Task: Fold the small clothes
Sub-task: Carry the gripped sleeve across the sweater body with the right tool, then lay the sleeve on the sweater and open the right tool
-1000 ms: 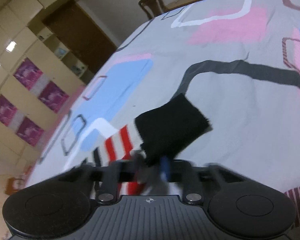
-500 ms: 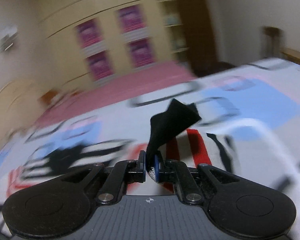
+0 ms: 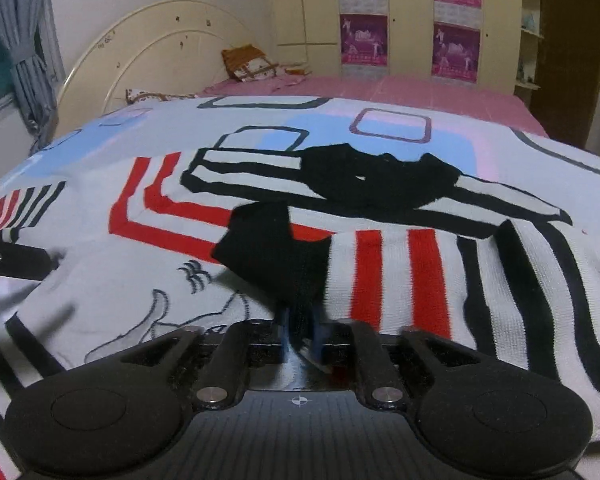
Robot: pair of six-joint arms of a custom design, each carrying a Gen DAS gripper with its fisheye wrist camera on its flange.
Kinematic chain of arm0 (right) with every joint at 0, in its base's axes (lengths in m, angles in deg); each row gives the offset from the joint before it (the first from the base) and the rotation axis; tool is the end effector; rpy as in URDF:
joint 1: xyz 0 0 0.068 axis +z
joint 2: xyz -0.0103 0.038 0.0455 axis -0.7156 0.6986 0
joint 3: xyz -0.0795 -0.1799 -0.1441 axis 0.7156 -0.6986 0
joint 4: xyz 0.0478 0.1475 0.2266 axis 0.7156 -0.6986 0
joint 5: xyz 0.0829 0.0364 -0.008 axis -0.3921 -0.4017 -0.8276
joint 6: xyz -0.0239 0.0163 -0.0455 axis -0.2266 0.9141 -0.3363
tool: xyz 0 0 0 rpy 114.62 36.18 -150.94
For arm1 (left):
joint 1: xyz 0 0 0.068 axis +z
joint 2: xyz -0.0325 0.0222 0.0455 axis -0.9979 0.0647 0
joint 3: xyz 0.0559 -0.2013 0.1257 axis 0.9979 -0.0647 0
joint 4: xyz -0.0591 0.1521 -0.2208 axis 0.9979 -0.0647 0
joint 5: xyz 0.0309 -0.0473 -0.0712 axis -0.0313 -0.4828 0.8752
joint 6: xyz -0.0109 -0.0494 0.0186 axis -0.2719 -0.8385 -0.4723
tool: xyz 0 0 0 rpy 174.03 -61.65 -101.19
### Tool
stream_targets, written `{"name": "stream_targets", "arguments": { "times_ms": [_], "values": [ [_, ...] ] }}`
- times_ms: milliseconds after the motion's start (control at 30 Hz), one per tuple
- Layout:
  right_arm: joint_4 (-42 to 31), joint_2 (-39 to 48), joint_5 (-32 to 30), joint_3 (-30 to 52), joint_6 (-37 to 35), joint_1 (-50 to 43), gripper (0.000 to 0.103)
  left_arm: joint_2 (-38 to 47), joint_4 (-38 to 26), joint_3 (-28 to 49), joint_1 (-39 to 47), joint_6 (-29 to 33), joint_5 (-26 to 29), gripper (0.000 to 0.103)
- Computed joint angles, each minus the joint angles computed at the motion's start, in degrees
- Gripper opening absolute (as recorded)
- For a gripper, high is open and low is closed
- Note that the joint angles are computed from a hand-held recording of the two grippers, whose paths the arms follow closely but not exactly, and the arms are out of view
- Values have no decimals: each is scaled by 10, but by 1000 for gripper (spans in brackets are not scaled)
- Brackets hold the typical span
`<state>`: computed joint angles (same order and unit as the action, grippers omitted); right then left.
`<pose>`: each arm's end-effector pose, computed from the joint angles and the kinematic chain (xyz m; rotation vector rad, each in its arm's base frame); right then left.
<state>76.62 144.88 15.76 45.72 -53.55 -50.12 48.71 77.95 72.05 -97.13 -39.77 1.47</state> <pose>0.3462 -0.0051 0.0787 -0.7688 2.2315 0.5452 0.2743 -0.0456 0.1173 -0.6140 2.3434 -0.1383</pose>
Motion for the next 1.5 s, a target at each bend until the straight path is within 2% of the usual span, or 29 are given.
{"name": "stream_targets", "arguments": {
  "times_ms": [33, 67, 100, 167, 233, 367, 467, 533, 567, 600, 633, 700, 833, 933, 1033, 1100, 1267, 1300, 1400, 1467, 1500],
  "values": [
    [-12, -2, -6, 5, -9, -2, 66, 10, 12, 5, -2, 5, 4, 98],
    [-3, -27, -11, -20, -18, -13, 71, 18, 21, 10, -7, 10, 10, 98],
    [-4, -38, -20, -25, -27, -24, 71, 30, 30, 19, -11, 12, 19, 97],
    [-62, -50, -41, -13, -51, -58, 71, 68, 57, 44, -25, 12, 43, 93],
    [-111, -55, -57, 2, -66, -93, 55, 120, 80, 79, -32, 10, 78, 84],
    [-142, -61, -49, 17, -78, -170, 54, 221, 115, 148, -36, -12, 128, 75],
    [-151, -41, -33, 43, -72, -230, 54, 283, 127, 200, -34, -17, 146, 64],
    [-138, -12, -12, 70, -45, -260, 54, 315, 123, 235, -34, -8, 154, 50],
    [-133, 4, -5, 86, -27, -268, 54, 326, 118, 250, -36, -1, 152, 47],
    [-132, 22, 0, 106, -12, -274, 49, 340, 110, 268, -39, 6, 147, 41],
    [-131, 36, 3, 119, 1, -274, 35, 344, 97, 280, -37, 16, 147, 29],
    [-140, 64, 1, 151, 14, -275, 28, 352, 97, 293, -38, 30, 149, 12],
    [-111, 85, 16, 163, 37, -260, 17, 287, 138, 239, -41, 48, 115, 10],
    [-101, 87, 21, 159, 41, -258, 15, 235, 153, 187, -25, 63, 85, 9],
    [-101, 93, 16, 161, 30, -263, 15, 266, 120, 202, -10, 92, 102, 9],
    [-95, 95, 20, 161, 34, -258, 15, 281, 122, 205, -16, 97, 96, 9],
    [-117, 91, 27, 167, 16, -252, 15, 299, 145, 196, -25, 67, 84, 10],
    [-137, 90, 21, 177, 2, -253, 15, 298, 147, 193, -25, 68, 86, 15],
    [-191, 83, -17, 197, -47, -278, 16, 265, 146, 165, -23, 76, 66, 41],
    [-220, 84, -64, 221, -40, -302, 20, 247, 156, 150, -18, 87, 58, 46],
    [-226, 92, -74, 242, -29, -303, 41, 250, 153, 155, -13, 91, 61, 46]
  ]
}}
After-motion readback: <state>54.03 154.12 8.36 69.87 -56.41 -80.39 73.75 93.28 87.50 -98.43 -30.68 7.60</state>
